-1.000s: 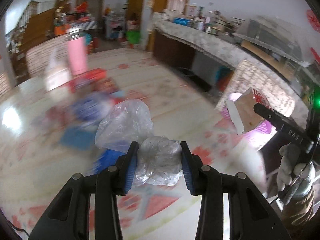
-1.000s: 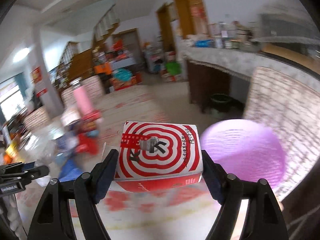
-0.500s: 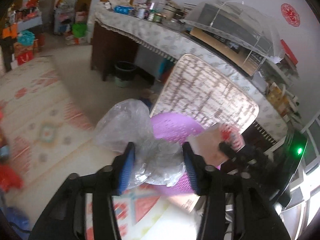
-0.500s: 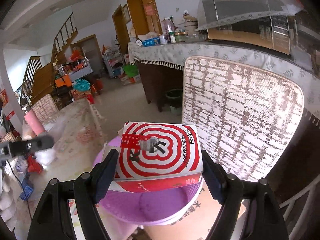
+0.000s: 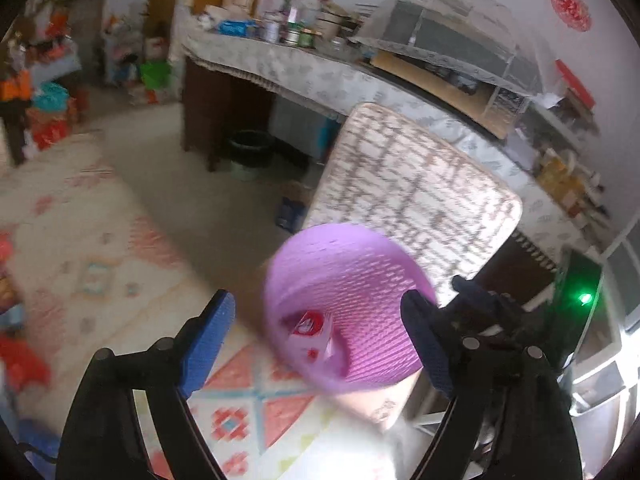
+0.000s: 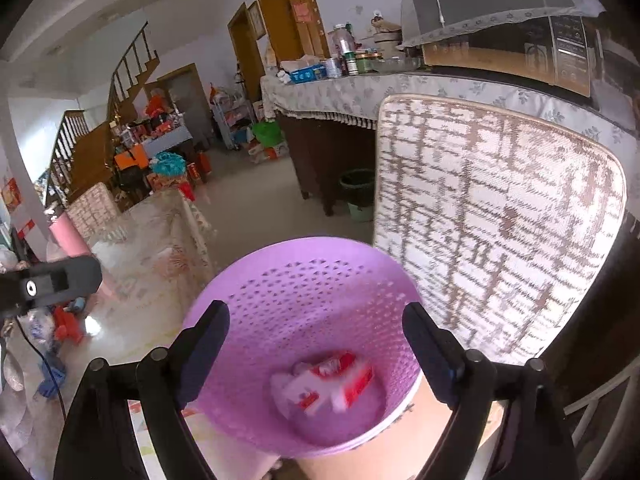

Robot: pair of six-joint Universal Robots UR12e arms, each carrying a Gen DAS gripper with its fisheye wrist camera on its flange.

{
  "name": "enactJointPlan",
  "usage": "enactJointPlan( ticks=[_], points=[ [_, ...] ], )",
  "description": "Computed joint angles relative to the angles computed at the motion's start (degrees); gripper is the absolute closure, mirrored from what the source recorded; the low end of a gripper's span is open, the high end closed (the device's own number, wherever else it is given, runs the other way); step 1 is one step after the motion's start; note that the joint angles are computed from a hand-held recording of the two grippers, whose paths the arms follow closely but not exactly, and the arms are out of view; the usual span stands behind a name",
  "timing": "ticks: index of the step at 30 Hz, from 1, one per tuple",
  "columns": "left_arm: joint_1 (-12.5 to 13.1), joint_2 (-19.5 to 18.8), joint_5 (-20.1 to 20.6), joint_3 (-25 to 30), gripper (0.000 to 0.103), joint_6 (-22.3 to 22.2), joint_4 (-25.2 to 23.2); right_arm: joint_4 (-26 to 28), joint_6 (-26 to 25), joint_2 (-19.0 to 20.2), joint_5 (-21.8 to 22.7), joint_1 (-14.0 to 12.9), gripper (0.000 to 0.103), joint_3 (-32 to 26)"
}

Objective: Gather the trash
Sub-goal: 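Return both tools to the table toward the blue packet and barcode box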

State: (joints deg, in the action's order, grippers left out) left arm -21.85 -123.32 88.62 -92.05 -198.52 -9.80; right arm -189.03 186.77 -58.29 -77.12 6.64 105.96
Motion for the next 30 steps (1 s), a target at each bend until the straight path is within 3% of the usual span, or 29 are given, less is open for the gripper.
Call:
enactJointPlan(
  ticks=[8, 13, 17, 21, 25, 30],
  points=[
    [0.3, 8.7, 7.4, -12.3, 0.019, -1.7, 2.2, -0.6, -1.5, -2.0, 4.2, 3.5, 0.012, 1.7],
    [2.7, 15.6, 12.5, -22.6, 0.019, -3.8, 5.0, 2.8, -4.4, -2.3, 9.0, 7.5, 0.012, 1.7],
    [7.1, 20.5, 17.5, -30.2, 0.019, -7.5, 4.5, 5.5, -7.1, -1.8, 10.9, 10.8, 0.012, 1.2],
    [12.7, 22.8, 22.2, -34.8, 0.019, -9.0, 3.0, 10.6, -7.3, -0.5, 13.6, 13.9, 0.012, -0.5],
    [19.7, 22.8, 20.1, -36.9, 0.019, -8.8, 4.0, 14.9, -6.6, 1.0, 15.0, 16.2, 0.012, -2.7],
    [25.5, 20.5, 13.9, -36.8, 0.019, -8.4, 7.2, 21.4, -5.1, 3.7, 16.2, 18.9, 0.012, -7.4]
  ],
)
